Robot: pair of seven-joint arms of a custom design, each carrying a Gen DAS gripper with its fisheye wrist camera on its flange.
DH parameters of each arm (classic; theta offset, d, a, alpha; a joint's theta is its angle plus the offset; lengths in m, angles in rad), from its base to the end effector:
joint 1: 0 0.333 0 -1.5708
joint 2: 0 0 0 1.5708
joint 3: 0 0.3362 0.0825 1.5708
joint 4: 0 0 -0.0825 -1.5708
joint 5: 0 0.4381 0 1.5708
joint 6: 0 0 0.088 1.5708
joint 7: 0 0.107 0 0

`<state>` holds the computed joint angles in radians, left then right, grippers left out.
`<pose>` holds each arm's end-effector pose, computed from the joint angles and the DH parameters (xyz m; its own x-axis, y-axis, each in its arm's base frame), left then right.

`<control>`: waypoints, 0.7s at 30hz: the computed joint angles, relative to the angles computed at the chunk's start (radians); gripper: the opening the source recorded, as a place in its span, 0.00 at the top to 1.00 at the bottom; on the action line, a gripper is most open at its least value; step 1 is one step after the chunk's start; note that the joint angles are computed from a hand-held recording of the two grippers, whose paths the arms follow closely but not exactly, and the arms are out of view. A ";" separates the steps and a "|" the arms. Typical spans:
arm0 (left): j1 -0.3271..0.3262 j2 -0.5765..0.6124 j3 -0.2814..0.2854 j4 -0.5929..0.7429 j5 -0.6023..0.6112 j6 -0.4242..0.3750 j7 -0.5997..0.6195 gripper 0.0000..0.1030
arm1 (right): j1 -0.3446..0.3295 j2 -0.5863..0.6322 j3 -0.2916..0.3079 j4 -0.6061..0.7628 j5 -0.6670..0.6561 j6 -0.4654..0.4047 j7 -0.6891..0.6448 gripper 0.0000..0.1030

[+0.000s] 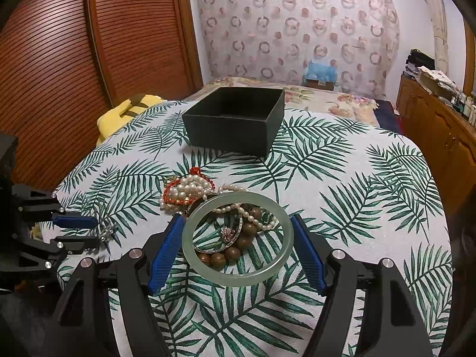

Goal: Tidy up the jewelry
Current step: 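Grasp the silver hairpins with the left tool and lift them, then carry the hairpins over the black box and open the left tool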

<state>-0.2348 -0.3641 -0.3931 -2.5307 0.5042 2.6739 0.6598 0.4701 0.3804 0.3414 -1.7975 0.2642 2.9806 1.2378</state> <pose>0.3920 -0.3049 0.4295 -0.1059 -0.9922 -0.0663 -0.7961 0.1246 -0.5922 0.5455 0.5057 0.4312 0.7597 -0.6426 -0.0993 -0.4881 -0.4627 -0.7401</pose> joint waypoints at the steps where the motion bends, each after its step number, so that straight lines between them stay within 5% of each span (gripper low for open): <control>1: -0.001 0.001 -0.001 0.001 -0.002 -0.012 0.001 0.79 | 0.000 0.000 0.000 0.000 0.001 0.000 0.000 0.28; 12: 0.017 0.007 -0.024 -0.003 0.085 -0.029 -0.046 0.85 | 0.007 0.003 -0.002 0.003 0.003 -0.008 -0.007 0.28; 21: 0.072 -0.046 -0.028 -0.012 0.140 0.078 -0.125 0.90 | 0.010 0.015 -0.005 0.018 -0.008 -0.007 -0.008 0.28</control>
